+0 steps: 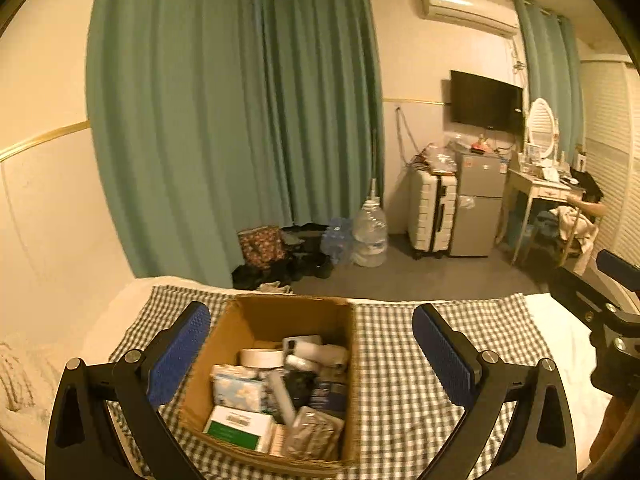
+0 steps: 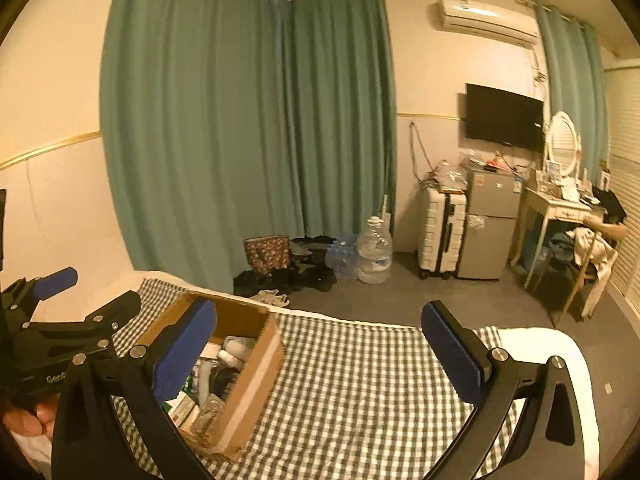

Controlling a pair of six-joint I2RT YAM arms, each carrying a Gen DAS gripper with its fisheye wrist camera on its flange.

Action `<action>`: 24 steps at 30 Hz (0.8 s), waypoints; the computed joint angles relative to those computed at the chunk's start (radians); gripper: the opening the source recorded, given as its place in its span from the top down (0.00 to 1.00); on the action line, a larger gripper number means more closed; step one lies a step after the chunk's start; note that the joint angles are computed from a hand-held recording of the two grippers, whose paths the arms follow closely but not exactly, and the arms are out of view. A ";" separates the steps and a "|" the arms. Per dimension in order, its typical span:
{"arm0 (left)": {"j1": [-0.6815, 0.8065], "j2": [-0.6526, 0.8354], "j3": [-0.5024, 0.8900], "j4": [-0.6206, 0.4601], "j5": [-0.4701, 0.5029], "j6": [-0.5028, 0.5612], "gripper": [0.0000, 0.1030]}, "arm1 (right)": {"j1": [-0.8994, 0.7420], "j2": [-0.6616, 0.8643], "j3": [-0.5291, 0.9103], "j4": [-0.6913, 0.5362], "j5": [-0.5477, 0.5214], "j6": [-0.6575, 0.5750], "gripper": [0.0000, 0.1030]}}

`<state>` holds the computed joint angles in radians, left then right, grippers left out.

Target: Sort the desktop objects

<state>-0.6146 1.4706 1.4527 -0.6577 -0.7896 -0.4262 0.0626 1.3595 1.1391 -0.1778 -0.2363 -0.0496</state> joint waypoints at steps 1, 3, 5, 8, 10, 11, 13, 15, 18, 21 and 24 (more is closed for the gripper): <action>-0.016 0.016 0.010 0.004 -0.001 -0.002 0.00 | -0.015 -0.001 -0.002 0.000 -0.006 -0.004 0.00; -0.044 0.052 0.033 0.014 0.001 -0.005 0.00 | -0.065 -0.003 -0.006 -0.001 -0.027 -0.011 0.00; -0.068 0.091 0.058 0.024 0.001 -0.004 0.00 | -0.102 -0.007 -0.016 -0.001 -0.046 -0.013 0.00; -0.093 0.153 0.105 0.030 0.005 0.000 0.00 | -0.174 -0.002 -0.020 0.001 -0.082 -0.024 0.00; -0.099 0.187 0.134 0.024 0.014 0.000 0.00 | -0.214 0.003 -0.020 0.001 -0.099 -0.018 0.00; -0.103 0.203 0.149 0.020 0.012 -0.005 0.00 | -0.231 0.011 -0.014 -0.002 -0.113 -0.015 0.00; -0.109 0.224 0.164 0.027 0.014 -0.020 0.00 | -0.270 0.030 -0.004 -0.006 -0.139 -0.009 0.00; -0.112 0.241 0.169 0.048 0.022 -0.027 0.00 | -0.303 0.050 0.006 -0.009 -0.151 -0.021 0.00; -0.119 0.284 0.193 0.070 0.019 -0.023 0.00 | -0.347 0.079 0.023 -0.018 -0.173 -0.039 0.00; -0.111 0.328 0.212 0.082 0.032 -0.031 0.00 | -0.381 0.108 0.050 -0.050 -0.203 -0.075 0.00; -0.103 0.362 0.225 0.099 0.055 -0.043 0.00 | -0.398 0.124 0.039 -0.034 -0.190 -0.116 0.00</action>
<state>-0.7181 1.8328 1.6781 -0.5584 -0.7343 -0.4692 -0.3354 1.4831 1.1779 -0.2119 -0.4265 -0.1654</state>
